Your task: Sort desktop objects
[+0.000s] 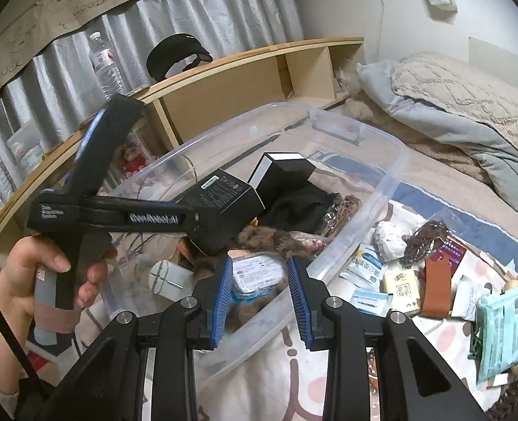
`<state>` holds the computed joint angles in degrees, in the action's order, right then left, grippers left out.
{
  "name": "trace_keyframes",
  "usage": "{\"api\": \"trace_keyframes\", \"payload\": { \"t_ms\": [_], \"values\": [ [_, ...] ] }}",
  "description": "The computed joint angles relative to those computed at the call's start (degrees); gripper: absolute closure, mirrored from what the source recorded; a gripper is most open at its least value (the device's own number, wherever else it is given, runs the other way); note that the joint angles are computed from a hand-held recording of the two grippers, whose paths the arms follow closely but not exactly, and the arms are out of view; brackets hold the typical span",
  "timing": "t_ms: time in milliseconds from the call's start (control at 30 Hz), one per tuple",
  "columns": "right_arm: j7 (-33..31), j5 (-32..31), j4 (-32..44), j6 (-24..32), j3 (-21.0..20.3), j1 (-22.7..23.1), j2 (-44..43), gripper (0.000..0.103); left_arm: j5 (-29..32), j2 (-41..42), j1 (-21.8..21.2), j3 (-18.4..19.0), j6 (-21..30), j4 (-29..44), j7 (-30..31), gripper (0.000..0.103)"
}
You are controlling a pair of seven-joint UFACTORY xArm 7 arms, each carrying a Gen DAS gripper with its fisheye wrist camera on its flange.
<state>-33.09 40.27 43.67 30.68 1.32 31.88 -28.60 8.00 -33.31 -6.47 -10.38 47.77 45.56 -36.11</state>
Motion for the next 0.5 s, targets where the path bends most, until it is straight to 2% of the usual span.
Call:
{"api": "trace_keyframes", "payload": {
  "t_ms": [200,500],
  "values": [
    [0.17,0.05,-0.12,-0.49,0.22,0.55,-0.24,0.07,-1.45,-5.25,0.09,1.62,-5.91,-3.99,0.61,0.034],
    [0.04,1.64,-1.41,-2.43,-0.75,1.94,-2.98,0.07,-0.83,-10.74,0.54,-1.11,-6.39,-4.82,1.39,0.034]
  ]
}}
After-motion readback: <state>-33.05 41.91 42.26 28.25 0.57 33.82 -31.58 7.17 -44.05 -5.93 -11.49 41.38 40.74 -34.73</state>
